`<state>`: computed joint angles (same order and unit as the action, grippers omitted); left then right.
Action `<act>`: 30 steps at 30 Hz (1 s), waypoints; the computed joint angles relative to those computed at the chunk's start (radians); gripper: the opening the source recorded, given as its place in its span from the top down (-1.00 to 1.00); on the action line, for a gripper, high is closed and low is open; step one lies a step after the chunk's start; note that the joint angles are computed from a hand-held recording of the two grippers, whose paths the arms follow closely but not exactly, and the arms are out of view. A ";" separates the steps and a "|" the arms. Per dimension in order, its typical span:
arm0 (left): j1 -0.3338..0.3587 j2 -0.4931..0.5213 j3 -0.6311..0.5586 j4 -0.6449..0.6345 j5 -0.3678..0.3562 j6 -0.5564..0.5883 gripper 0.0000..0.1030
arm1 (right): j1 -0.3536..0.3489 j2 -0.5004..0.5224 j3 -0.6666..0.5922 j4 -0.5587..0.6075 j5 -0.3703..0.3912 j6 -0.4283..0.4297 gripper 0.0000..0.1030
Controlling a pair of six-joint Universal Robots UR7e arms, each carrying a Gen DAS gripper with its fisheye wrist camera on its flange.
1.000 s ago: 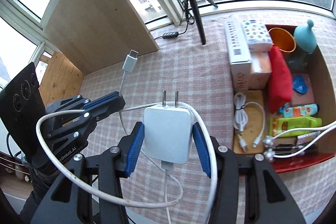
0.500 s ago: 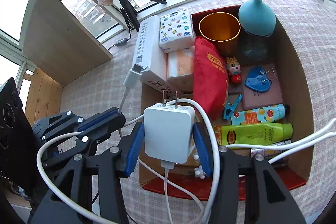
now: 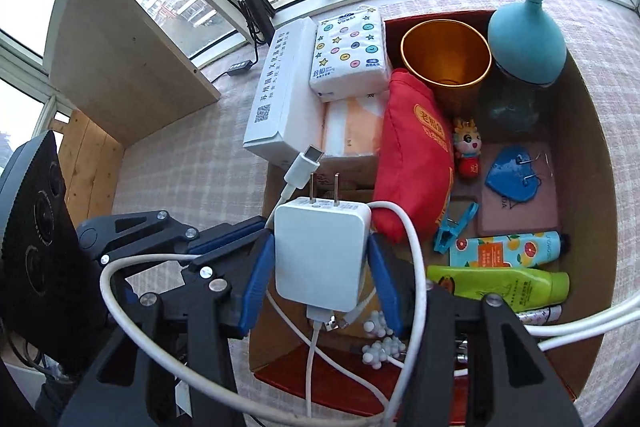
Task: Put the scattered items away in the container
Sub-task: 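Carry the adapter and cable over the box with both grippers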
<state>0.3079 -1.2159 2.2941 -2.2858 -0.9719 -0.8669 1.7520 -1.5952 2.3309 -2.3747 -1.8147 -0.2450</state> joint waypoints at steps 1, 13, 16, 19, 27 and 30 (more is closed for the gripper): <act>-0.003 -0.003 0.002 0.000 0.002 -0.001 0.94 | 0.004 0.002 0.000 0.001 -0.003 -0.003 0.09; 0.009 0.006 0.005 0.009 0.003 0.004 0.93 | 0.045 0.043 -0.007 -0.006 -0.065 -0.013 0.06; 0.012 0.009 0.003 0.015 0.003 0.004 0.93 | 0.056 0.049 -0.009 -0.005 -0.081 -0.009 0.05; 0.010 0.008 0.001 0.031 0.006 0.002 0.92 | 0.076 0.053 -0.016 0.002 -0.095 -0.001 0.02; 0.007 -0.019 0.019 0.027 0.014 -0.022 0.91 | 0.057 0.055 -0.078 0.137 0.011 0.056 -0.07; 0.005 -0.018 0.020 0.028 0.015 -0.022 0.90 | 0.023 0.060 -0.098 0.185 0.058 0.093 -0.09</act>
<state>0.3126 -1.2339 2.3140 -2.2581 -0.9574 -0.8886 1.7749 -1.5354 2.2333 -2.1897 -1.7562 -0.1519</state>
